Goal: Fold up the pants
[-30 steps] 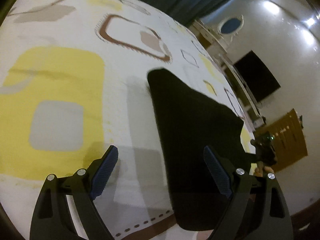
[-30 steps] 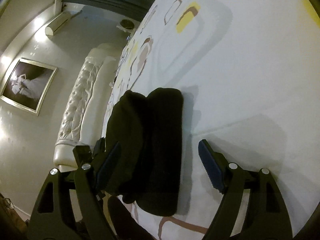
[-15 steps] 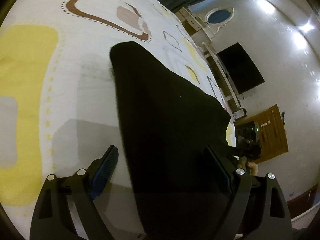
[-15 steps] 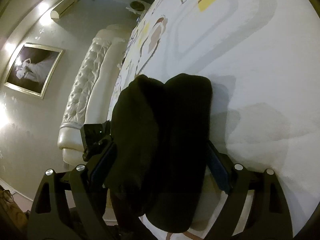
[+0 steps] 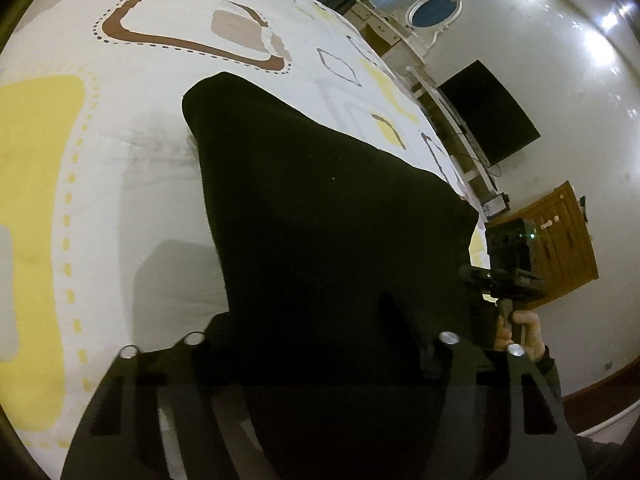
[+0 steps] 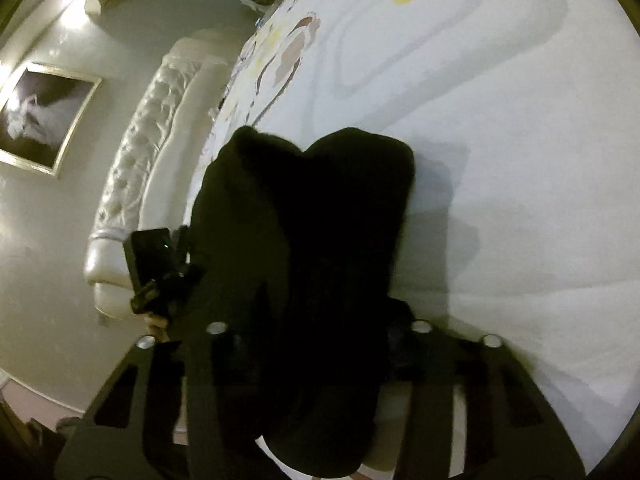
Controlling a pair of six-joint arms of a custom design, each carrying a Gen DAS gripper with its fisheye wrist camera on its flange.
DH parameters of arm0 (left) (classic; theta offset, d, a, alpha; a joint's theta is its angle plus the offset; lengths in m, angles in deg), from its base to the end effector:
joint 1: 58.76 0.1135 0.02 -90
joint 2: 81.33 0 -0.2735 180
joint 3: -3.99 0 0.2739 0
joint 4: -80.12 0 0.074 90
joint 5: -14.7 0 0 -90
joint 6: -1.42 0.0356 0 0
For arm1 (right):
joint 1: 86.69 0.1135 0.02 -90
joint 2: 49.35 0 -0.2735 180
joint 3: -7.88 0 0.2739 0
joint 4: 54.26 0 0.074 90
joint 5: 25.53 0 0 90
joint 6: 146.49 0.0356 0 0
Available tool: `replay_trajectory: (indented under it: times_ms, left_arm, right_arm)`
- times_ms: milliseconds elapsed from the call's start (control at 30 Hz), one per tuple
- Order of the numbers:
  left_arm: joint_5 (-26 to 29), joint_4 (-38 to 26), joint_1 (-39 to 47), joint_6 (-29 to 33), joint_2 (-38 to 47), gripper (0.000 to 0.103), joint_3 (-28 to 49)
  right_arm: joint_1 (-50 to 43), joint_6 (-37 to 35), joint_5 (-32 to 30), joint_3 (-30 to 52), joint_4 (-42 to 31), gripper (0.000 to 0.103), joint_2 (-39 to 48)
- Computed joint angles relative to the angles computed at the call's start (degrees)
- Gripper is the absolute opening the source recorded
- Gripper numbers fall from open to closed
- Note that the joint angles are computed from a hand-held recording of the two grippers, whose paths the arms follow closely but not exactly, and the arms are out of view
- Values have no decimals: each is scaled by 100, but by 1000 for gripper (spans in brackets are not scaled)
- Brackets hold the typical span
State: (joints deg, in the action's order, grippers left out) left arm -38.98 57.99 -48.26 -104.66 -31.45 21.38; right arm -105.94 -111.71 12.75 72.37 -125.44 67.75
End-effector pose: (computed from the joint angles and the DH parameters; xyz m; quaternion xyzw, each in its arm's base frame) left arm 0.1358 0.0037 0.0918 -0.1159 0.9028 -0.3106 0.2739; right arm 0.2523 -0.0585 0.0595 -0.1453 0.8581 0.4905 0.0443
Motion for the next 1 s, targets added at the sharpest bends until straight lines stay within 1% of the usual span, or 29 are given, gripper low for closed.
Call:
replay_trajectory:
  times_ms: [67,133,233,300,400,433,500,533,567,600,667,733,767,833,867,900,933,967,1000]
  left_arm:
    - [32,-5,48,3,-7,53,-1]
    - [111,-141,156,21,-124,48,12]
    - [569,-424,659,283,-259,41,18]
    - [790,-743,952,492,-399,39,59]
    - [877,-1555,1413,977,-899,39,209]
    - [1039,-1943,1792,1364,-960,38,323]
    - [1320,-2523,2505,2152,-764,38,579]
    - [1440,-2909,2982,2765,-563,38,777]
    - [1478,-3114,3288,3162,-367,38,925]
    - [1501,-3336,3717,3665,-40,38,1142]
    - [1548,-3493,4220,4289,613,38,1451]
    - [1517,-3502,4598,4809,1309,38,1707]
    - [1460,-3471,4699,4994,1548,38,1758]
    - [1297,-3259,4799,5160,1916,41,1734]
    - [1249,-3114,4824,5196,2017,46,1661]
    - [1223,-2958,4870,5200,2031,48,1570]
    - [1252,-2815,5004,5207,1878,53,1415]
    - [1265,-2805,5133,5244,1722,60,1340]
    - [1237,-2805,5229,5215,1508,63,1275]
  right_arm:
    - [-11,19,-61,-131,106,40,-97]
    - [32,93,-158,-290,219,37,-287]
    - [137,151,-335,-404,238,36,-528]
    - [263,216,-501,-449,250,35,-653]
    - [628,474,-753,-579,415,34,-873]
    - [822,654,-852,-632,549,33,-951]
    - [1193,1086,-1058,-729,895,33,-1079]
    - [1418,1392,-1158,-783,1133,32,-1153]
    - [1696,1855,-1266,-859,1566,32,-1215]
    - [1873,2155,-1336,-883,1817,32,-1222]
    - [2272,2952,-1408,-995,2583,32,-1239]
    - [2592,3758,-1331,-1120,3423,32,-1200]
    - [2646,3976,-1291,-1150,3639,32,-1166]
    - [2654,4348,-1175,-1213,4029,34,-1004]
    - [2647,4425,-1184,-1256,4130,35,-967]
    - [2627,4397,-1151,-1279,4156,36,-969]
    - [2596,4418,-1112,-1362,4240,38,-1043]
    - [2549,4459,-1057,-1441,4271,41,-1152]
    - [2526,4483,-1006,-1498,4292,44,-1232]
